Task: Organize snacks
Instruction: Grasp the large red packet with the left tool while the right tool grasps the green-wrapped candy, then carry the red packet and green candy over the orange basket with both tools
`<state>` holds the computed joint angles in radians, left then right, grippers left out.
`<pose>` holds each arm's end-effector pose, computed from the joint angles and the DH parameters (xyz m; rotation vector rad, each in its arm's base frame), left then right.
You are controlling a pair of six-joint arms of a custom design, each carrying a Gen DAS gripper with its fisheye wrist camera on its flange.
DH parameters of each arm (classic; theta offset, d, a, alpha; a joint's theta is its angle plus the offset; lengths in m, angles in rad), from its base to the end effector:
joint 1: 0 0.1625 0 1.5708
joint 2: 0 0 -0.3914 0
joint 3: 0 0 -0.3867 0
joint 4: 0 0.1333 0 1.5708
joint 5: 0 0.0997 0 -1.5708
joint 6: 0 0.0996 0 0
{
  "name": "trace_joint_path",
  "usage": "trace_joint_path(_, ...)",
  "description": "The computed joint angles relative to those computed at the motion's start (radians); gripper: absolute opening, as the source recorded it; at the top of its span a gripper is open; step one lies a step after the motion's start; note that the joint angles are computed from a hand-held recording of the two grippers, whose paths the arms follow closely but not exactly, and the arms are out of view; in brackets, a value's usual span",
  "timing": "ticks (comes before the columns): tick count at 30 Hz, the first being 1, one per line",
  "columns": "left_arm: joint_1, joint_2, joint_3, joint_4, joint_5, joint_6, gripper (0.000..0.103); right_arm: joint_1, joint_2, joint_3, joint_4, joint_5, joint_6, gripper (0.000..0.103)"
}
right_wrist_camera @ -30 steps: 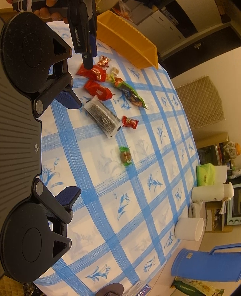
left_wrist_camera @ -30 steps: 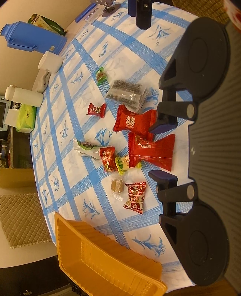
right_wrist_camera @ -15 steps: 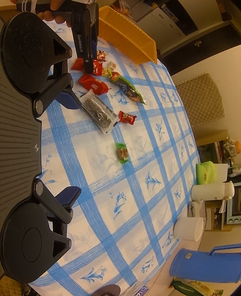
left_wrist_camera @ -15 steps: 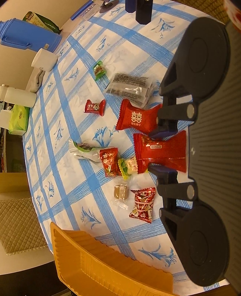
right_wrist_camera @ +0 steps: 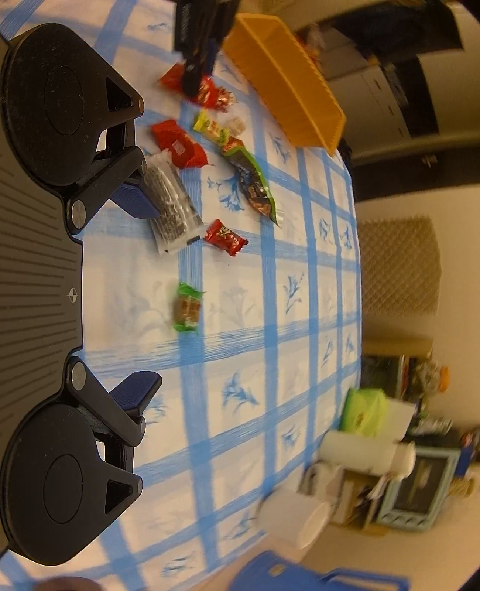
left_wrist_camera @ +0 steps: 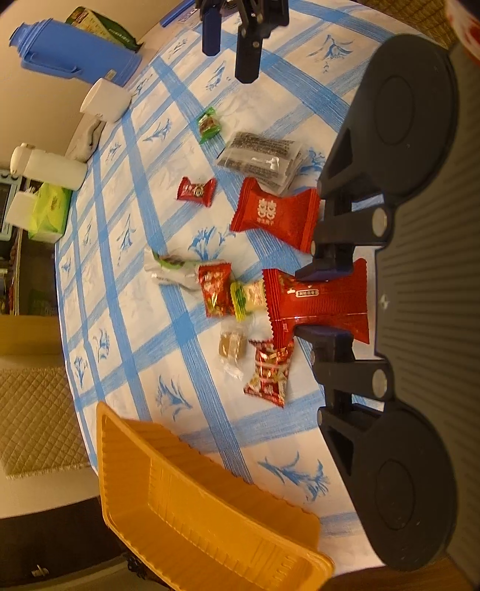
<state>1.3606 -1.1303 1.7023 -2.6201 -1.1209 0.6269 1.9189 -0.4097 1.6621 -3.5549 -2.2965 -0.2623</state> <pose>0.0430 -0.6450 0.2733 0.9124 2.4026 -0.4893 0.2692 -0.5449 -0.0377 0.3718 -2.2924 0.9170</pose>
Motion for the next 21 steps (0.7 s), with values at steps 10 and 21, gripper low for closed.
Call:
trace_joint_path(10,-0.001,-0.044,0.026,-0.04,0.057,-0.056,0.023,-0.087,0.012,-0.054,0.055,0.051,-0.234,0.065)
trace_joint_path(21,-0.008,-0.075,0.058,-0.072,0.104,-0.105,0.023,-0.129,0.012,-0.107,0.124,0.122,-0.314,0.053)
